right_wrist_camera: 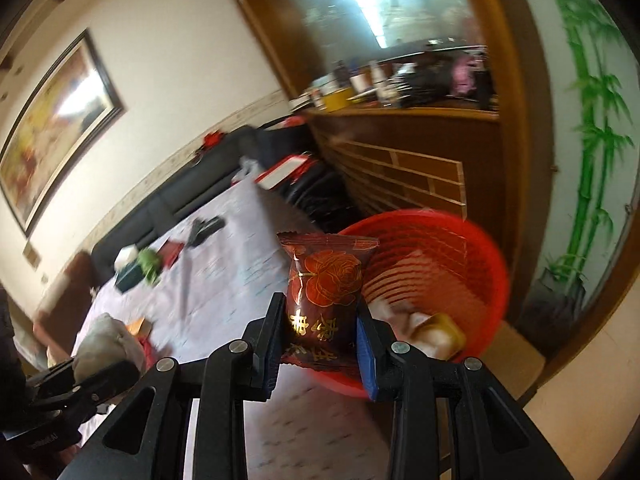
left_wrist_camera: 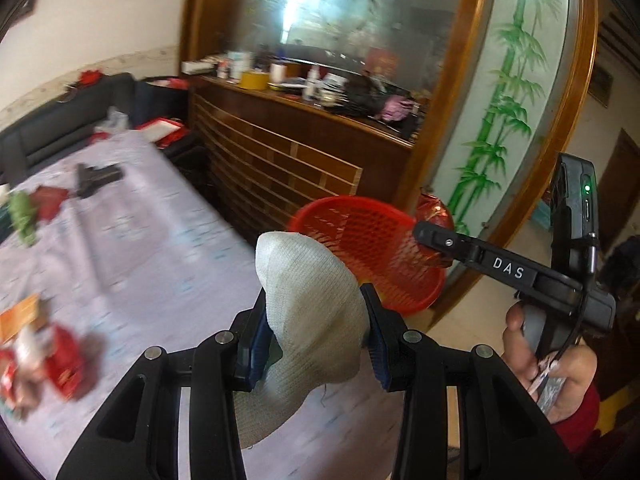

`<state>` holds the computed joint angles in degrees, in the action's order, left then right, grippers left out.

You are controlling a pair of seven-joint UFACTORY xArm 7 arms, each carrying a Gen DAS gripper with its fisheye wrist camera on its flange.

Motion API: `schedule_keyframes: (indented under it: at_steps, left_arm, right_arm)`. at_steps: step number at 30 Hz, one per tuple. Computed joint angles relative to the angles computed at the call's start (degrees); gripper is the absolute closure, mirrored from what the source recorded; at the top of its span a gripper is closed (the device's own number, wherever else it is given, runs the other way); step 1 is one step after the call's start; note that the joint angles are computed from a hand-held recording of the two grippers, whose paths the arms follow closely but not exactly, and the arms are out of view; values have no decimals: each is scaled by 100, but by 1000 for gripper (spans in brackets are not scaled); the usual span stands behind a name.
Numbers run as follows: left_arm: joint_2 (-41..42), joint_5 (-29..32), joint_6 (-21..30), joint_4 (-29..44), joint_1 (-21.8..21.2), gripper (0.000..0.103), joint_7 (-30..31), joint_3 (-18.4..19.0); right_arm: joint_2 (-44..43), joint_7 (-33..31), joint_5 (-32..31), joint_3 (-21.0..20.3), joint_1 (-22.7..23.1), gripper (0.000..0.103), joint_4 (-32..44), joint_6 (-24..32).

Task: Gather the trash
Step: 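Carry the cloth and snack packet to the red wastebasket and open both grippers, then return both tools to the table toward the red carton and red bag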

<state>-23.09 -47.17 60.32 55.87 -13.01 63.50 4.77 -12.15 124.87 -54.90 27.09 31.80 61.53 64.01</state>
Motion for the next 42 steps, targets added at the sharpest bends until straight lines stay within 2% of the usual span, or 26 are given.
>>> schedule_keyframes:
  at_steps: [5,7,8,9,11,15,19,25,30,37,42]
  left_arm:
    - [405,-201,-281,256,-339,62,-355,-442]
    - [552,-259,-455,342,-423,52,-427,-555]
    - [589,-249,-602,348,-436,38,-501,-610]
    - [611,-265,-671,353,-443,34,-549,-612]
    - [685,-348,-498,420,-427,34,-542,-487]
    - [606,-307,-344,344,-254,34,-445,-352]
    - [399,-207,-328,106,-15,32,-198,-139]
    - [180,112,-353,-228,394,30,85,221]
    - [248,262,-170,-273,857,30,397,617]
    - [974,179,137,402,1710,30,417,1041]
    - [1626,-44,22,1033,2354,30,327,1115]
  right_arm:
    - [-751,41,289,-189,-266,67,-707,-445]
    - [-863,-57,367,-207,-430,67,-839,-591]
    - [-898,-196,523,-241,-494,66,-880,-595]
    - [-968,-263,598,-267,-565,61,-972,-678]
    - [-1080,-215,645,-245,-730,49,-1125,-861]
    - [-1165,-163,726,69,-973,48,-1167,-828]
    - [-922,-104,536,332,-1096,48,-917,-955]
    - [170,-240,17,340,-873,48,-58,-1156]
    - [1487,-686,-359,191,-457,48,1101,-1213]
    - [3147,-1788,-378,-155,215,48,2948,-1345]
    - [4439,-2851,-11,-391,662,43,4690,-1312]
